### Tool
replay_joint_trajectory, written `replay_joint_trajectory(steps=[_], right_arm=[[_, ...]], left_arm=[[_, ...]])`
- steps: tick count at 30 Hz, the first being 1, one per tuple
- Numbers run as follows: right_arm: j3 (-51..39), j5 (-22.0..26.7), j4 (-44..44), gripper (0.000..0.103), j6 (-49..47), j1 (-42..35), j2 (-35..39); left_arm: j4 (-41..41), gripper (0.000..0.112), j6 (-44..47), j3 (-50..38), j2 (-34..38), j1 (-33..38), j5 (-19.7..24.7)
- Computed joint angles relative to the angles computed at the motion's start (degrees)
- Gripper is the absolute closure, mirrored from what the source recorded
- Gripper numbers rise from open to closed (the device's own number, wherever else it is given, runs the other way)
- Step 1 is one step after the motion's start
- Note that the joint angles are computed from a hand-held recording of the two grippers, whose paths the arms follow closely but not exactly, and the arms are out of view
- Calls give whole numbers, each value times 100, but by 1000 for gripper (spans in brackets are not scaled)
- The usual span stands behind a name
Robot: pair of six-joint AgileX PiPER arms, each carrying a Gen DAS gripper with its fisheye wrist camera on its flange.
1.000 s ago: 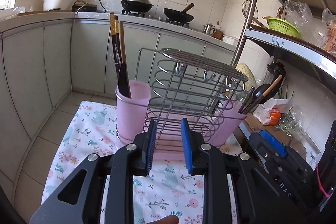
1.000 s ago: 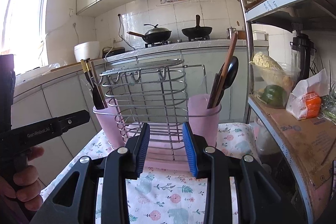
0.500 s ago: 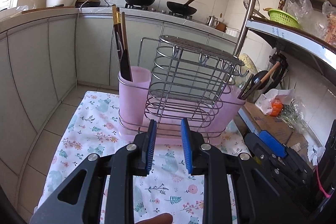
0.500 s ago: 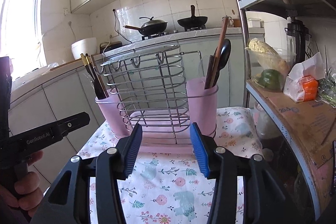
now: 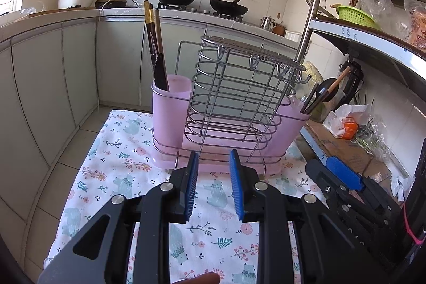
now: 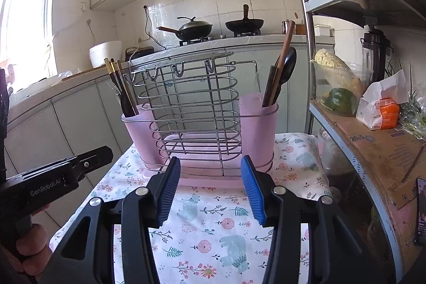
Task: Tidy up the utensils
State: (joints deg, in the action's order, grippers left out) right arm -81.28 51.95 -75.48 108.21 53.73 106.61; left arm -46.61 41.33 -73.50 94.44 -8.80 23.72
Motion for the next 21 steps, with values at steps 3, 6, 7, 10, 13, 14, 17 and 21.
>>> replay_joint_trajectory(steps=[3,6,7,10,13,14,17,21], right_arm=[[-79,156,3,56,-66,54,35],[-91,198,27,56,-87,71,36],[-89,209,35,56,-85,74,38],[-84,210,74,56,-83,61,42],[-97,198,108,56,-101,40,51],[-106,197,114,56,-107,36,58],[-111,194,120,56,-114,29,64],[-115,176,151,56,-111,10,82]], left_arm=[[-48,88,56,48,-22,-15,-6],[-88,88,113,97,-38,-30,-17],[-110,88,133,104,-38,-27,-12],[-165,88,185,116,-36,-23,0],[-166,88,181,117,-27,-36,-8],[-170,88,179,122,-26,-43,-13],[-186,88,187,113,-5,-40,-1],[-196,88,194,91,31,-30,21]])
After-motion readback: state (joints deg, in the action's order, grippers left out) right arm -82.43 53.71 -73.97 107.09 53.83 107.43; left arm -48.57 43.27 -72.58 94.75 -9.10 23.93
